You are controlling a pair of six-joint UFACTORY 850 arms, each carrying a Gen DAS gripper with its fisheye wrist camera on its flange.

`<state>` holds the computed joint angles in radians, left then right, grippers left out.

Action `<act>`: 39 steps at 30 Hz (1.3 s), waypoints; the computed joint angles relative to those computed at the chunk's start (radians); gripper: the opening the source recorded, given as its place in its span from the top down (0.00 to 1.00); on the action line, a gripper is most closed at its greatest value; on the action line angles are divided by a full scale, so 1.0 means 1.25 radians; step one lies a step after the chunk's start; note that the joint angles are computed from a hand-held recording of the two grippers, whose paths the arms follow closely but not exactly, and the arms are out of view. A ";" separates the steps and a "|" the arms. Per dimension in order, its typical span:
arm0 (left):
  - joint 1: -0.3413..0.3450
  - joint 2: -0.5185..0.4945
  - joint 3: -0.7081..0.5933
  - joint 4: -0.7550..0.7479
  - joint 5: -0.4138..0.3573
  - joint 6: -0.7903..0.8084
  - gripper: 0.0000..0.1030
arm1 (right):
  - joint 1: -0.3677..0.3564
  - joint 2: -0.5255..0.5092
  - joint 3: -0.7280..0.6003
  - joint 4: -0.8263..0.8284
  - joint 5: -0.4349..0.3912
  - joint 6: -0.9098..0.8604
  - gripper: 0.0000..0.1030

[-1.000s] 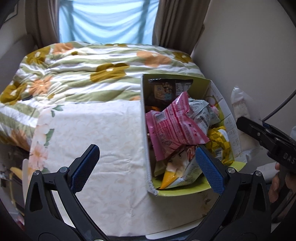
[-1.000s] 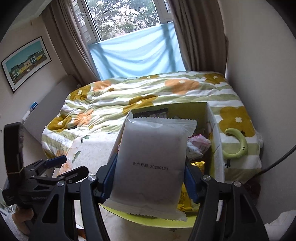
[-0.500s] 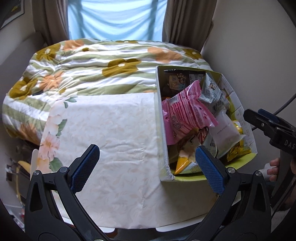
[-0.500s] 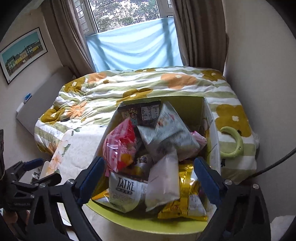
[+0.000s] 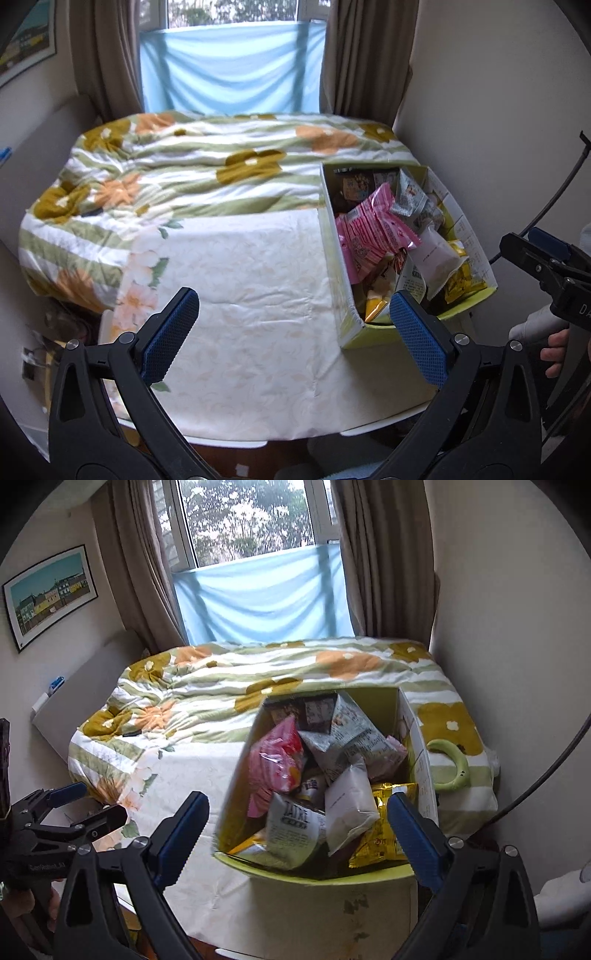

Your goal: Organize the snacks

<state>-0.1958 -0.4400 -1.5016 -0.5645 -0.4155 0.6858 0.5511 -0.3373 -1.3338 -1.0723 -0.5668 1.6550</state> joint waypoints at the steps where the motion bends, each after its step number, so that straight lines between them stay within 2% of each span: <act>1: 0.007 0.025 0.023 -0.026 0.014 0.032 0.01 | 0.016 0.006 -0.002 -0.019 -0.022 0.019 0.07; 5: 0.036 0.120 0.114 -0.163 0.081 0.181 0.01 | 0.082 0.019 -0.016 -0.078 -0.124 0.076 0.07; 7: 0.050 0.163 0.155 -0.250 0.105 0.273 0.01 | 0.116 0.023 -0.023 -0.095 -0.179 0.094 0.03; 11: 0.081 0.225 0.216 -0.421 0.100 0.453 0.01 | 0.167 0.021 -0.033 -0.095 -0.258 0.110 0.02; 16: 0.101 0.281 0.273 -0.556 0.101 0.613 0.01 | 0.204 0.019 -0.031 -0.088 -0.303 0.145 0.02; 24: 0.111 0.315 0.311 -0.589 0.090 0.659 0.01 | 0.234 0.009 -0.038 -0.078 -0.343 0.169 0.02; 39: 0.108 0.308 0.306 -0.582 0.088 0.650 0.01 | 0.236 0.006 -0.038 -0.073 -0.353 0.178 0.02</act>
<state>-0.0607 -0.0546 -1.1193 -1.2925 -0.3054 1.4986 0.8455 -0.3300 -1.3809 -1.1635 -1.0080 1.8770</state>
